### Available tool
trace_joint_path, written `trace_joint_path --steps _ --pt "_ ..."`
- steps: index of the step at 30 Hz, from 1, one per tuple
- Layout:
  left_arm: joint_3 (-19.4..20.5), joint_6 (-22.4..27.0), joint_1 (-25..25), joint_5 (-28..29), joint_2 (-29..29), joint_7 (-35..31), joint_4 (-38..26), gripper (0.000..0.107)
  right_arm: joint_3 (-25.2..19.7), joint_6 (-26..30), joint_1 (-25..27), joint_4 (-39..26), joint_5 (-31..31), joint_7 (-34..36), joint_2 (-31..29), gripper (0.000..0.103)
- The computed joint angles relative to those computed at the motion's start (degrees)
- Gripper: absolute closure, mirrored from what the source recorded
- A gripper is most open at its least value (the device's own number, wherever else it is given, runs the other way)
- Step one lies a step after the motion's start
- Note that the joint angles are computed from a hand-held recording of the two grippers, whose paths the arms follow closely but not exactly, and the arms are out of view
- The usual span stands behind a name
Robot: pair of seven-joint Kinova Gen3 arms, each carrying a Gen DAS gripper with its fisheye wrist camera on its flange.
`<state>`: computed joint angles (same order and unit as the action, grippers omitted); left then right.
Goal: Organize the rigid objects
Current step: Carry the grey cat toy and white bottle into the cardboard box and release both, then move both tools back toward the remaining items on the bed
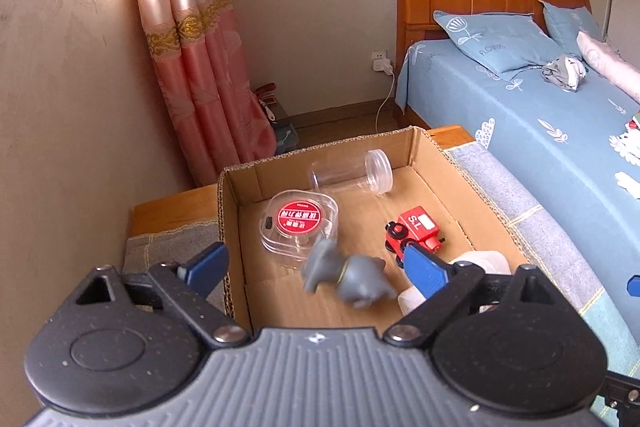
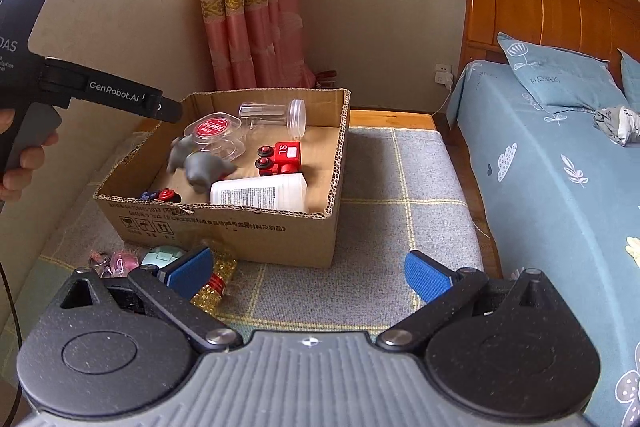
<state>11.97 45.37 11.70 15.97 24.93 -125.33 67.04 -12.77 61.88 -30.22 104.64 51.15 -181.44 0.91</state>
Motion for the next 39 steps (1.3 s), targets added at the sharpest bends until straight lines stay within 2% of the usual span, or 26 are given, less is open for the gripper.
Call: trace_joint_path --steps 9,12,17,21,23,28,32,39 --pt "0.29 -0.93 -3.99 3.55 -4.53 -3.27 7.73 0.013 0.72 -2.96 0.63 0.13 -0.86 -1.29 0.78 0.000" --pt "-0.24 -3.62 -4.82 4.92 -6.99 -3.92 11.83 0.008 0.89 -2.36 0.36 -0.67 -1.37 -0.80 1.67 0.000" --pt "-1.49 -9.36 -5.17 5.85 -10.89 -2.58 19.17 0.007 1.36 -2.85 -0.24 -0.63 -1.78 -0.91 2.41 0.000" --pt "-3.03 -13.21 -4.73 4.05 -12.88 0.78 24.45 0.007 1.82 -3.49 -0.69 -0.70 -2.33 -0.23 3.79 0.000" --pt "-4.23 -14.79 -3.43 0.83 -13.31 4.29 26.20 0.007 2.18 -4.49 -0.88 -0.72 -2.64 0.37 4.44 0.000" --pt "-5.47 -15.62 -2.25 -5.41 -13.30 10.28 27.78 0.007 3.23 -8.97 -1.08 -1.15 -3.58 2.72 6.24 0.000" --pt "-4.01 -15.75 -4.61 -3.75 -14.04 8.53 28.76 0.007 4.38 -11.55 -1.46 -3.33 -4.96 7.42 9.24 0.000" --pt "-3.87 -15.33 -5.53 -2.62 -14.58 7.16 29.19 0.007 7.39 -11.59 -2.99 -7.51 -9.22 14.79 13.90 0.000"
